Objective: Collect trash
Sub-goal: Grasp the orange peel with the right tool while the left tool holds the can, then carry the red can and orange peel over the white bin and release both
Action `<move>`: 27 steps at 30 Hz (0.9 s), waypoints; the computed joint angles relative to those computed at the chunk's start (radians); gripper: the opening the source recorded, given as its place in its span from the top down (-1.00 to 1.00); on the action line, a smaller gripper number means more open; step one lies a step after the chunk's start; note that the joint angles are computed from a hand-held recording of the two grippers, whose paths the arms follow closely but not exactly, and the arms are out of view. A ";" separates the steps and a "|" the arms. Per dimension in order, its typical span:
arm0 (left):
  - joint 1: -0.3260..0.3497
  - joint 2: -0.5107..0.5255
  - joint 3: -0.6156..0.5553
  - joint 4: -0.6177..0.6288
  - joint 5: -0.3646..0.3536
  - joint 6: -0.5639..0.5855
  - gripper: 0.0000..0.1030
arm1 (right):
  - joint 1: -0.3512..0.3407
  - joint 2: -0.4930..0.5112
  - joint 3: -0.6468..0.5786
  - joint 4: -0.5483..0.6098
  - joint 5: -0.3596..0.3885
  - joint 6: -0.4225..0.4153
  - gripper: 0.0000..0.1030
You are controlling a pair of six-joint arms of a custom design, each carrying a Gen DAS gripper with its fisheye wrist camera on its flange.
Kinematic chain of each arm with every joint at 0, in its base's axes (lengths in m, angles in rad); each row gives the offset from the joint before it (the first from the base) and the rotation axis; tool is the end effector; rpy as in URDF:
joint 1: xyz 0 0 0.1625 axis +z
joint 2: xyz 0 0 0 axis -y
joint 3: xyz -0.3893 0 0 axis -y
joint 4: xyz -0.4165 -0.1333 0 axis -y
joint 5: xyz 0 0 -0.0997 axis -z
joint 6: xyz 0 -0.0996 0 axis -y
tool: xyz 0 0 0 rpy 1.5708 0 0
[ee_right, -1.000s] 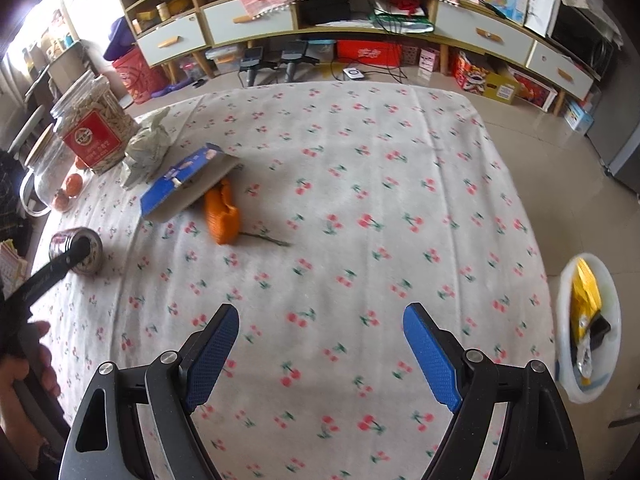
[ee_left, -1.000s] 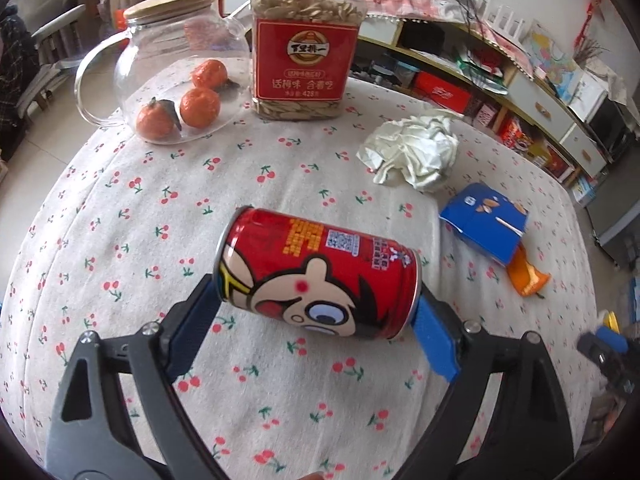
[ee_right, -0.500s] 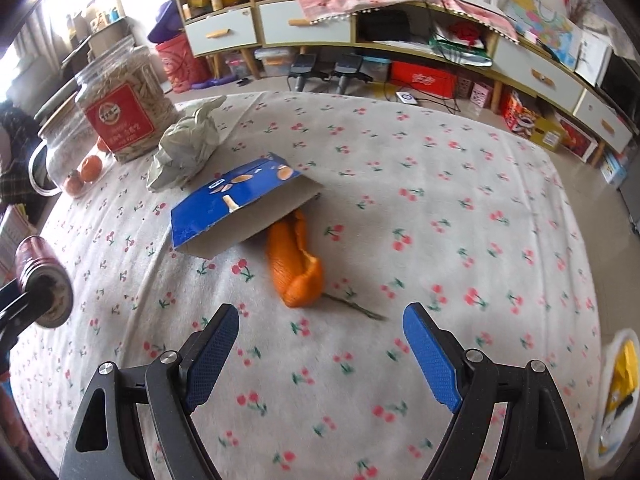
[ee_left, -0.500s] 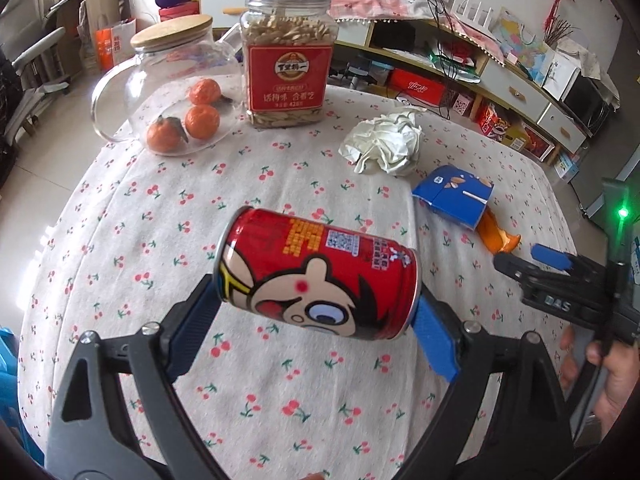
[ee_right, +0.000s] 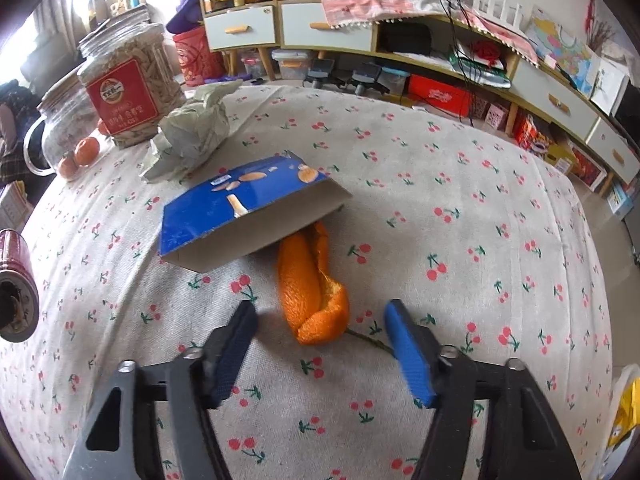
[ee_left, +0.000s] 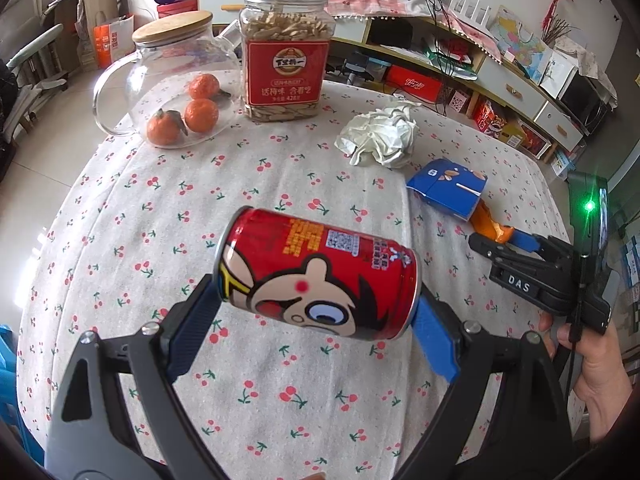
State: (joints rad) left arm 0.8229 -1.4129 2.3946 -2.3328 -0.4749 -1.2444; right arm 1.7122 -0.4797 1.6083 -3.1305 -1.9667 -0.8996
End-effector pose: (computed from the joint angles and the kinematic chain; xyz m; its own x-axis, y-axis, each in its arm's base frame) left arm -0.0958 -0.4295 0.1345 -0.6939 -0.5325 -0.4847 0.0202 0.6586 -0.7523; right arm 0.1859 -0.6327 -0.0761 -0.4820 -0.6860 0.5451 -0.8127 0.5825 0.0145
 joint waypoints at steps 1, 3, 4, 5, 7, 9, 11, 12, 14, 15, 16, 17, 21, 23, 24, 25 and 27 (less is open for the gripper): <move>-0.003 0.000 0.001 0.002 -0.001 -0.002 -0.76 | 0.001 0.000 0.000 -0.001 0.002 -0.006 -0.01; -0.008 0.000 0.000 0.005 -0.003 -0.006 -0.76 | 0.002 -0.002 0.001 -0.004 0.005 -0.014 0.25; -0.012 0.001 0.000 -0.003 -0.002 -0.002 -0.76 | 0.003 -0.004 0.002 -0.002 0.006 -0.018 0.39; -0.016 0.003 -0.001 -0.009 0.001 0.002 -0.76 | 0.005 -0.007 0.005 -0.003 0.004 -0.019 0.41; -0.028 0.008 -0.004 -0.005 0.007 0.005 -0.76 | 0.008 -0.015 0.015 -0.014 0.000 -0.017 0.44; -0.040 0.013 -0.006 -0.014 0.010 0.015 -0.76 | 0.009 -0.026 0.025 -0.016 -0.001 -0.003 0.45; -0.048 0.018 -0.007 -0.034 0.013 0.030 -0.76 | 0.009 -0.050 0.046 -0.017 0.003 0.016 0.46; -0.052 0.022 -0.008 -0.043 0.015 0.040 -0.76 | 0.008 -0.064 0.060 -0.019 0.007 0.023 0.46; -0.061 0.029 -0.012 -0.049 0.020 0.050 -0.76 | 0.006 -0.091 0.085 -0.025 0.014 0.028 0.47; -0.066 0.036 -0.015 -0.057 0.022 0.060 -0.76 | 0.005 -0.108 0.100 -0.026 0.015 0.030 0.48; -0.070 0.041 -0.018 -0.063 0.023 0.068 -0.76 | 0.004 -0.122 0.115 -0.030 0.014 0.031 0.48; -0.071 0.045 -0.019 -0.072 0.024 0.078 -0.76 | 0.003 -0.133 0.124 -0.032 0.013 0.031 0.48; -0.088 0.070 -0.029 -0.092 0.034 0.102 -0.76 | -0.008 -0.197 0.175 -0.043 0.023 0.028 0.48; -0.098 0.082 -0.033 -0.106 0.038 0.115 -0.76 | -0.013 -0.228 0.198 -0.049 0.030 0.030 0.48; -0.102 0.090 -0.035 -0.114 0.039 0.124 -0.76 | -0.014 -0.241 0.207 -0.052 0.032 0.031 0.48; -0.107 0.097 -0.037 -0.123 0.041 0.131 -0.76 | -0.017 -0.260 0.222 -0.058 0.036 0.031 0.48; -0.121 0.108 -0.039 -0.127 0.044 0.136 -0.76 | -0.023 -0.289 0.241 -0.064 0.049 0.028 0.49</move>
State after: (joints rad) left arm 0.7022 -1.3047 2.3554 -2.4594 -0.4308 -1.1085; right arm 1.6893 -0.7682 1.8498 -3.1947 -1.9180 -0.8713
